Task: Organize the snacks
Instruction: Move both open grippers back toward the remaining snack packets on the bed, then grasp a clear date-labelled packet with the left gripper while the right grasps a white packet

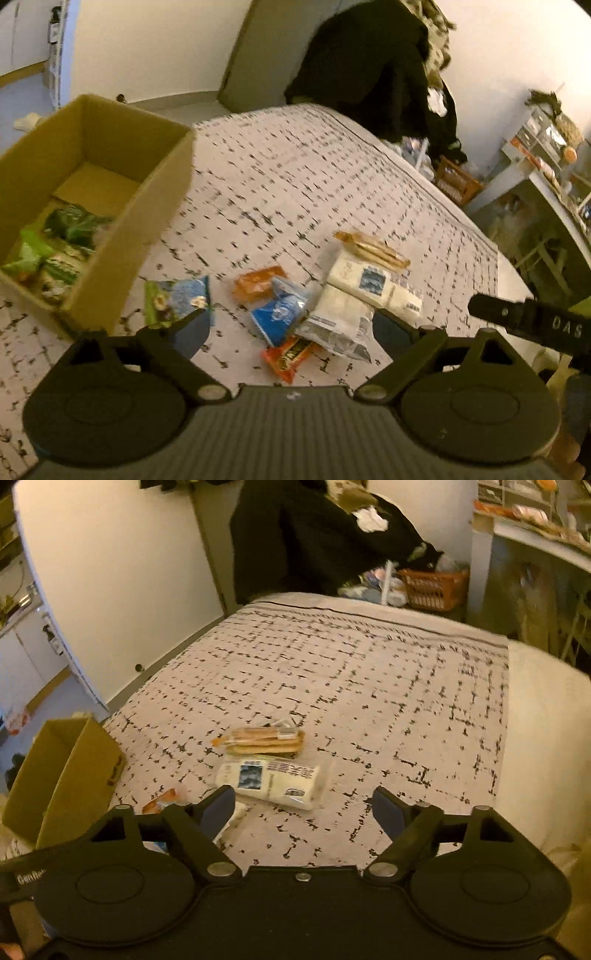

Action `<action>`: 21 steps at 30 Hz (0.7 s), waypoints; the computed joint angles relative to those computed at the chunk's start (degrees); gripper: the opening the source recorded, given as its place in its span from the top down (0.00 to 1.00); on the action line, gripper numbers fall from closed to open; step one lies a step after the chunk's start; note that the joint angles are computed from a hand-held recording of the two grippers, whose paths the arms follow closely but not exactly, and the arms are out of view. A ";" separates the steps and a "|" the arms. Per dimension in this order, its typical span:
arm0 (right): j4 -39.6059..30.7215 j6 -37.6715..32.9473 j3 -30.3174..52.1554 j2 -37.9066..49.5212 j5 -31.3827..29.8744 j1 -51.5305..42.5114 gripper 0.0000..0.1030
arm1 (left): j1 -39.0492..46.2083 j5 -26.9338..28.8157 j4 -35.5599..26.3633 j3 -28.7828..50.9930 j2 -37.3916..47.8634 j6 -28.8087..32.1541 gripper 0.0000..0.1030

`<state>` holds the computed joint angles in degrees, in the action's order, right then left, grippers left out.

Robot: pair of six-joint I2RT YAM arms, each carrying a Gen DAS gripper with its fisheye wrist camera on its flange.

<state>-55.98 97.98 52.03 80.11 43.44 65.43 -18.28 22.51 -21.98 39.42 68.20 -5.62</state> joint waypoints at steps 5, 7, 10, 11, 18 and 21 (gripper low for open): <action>2.93 -0.78 -2.53 -1.18 -0.21 -1.04 0.27 | -3.68 1.10 4.01 -0.50 1.86 -0.83 0.21; 4.48 -2.24 -3.48 -1.69 -0.45 -1.33 0.28 | -5.51 0.98 5.82 -0.43 3.42 -1.36 0.23; 7.08 -3.39 -5.46 -3.22 -1.16 -2.26 0.32 | -7.84 1.32 9.22 -0.90 5.90 -2.02 0.27; 8.09 -3.60 -6.30 -3.88 -1.67 -2.77 0.32 | -8.40 1.84 10.54 -1.19 6.74 -2.11 0.27; 11.96 -5.55 -8.81 -4.85 -3.16 -4.79 0.34 | -10.87 2.77 17.15 -2.52 11.92 -2.07 0.27; 14.23 -7.60 -9.64 -4.79 -4.30 -6.03 0.34 | -11.22 3.60 19.47 -2.53 13.50 -1.73 0.27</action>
<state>-41.75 90.38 42.39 75.31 39.14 59.40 -29.50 26.11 -2.52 36.89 81.71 -7.35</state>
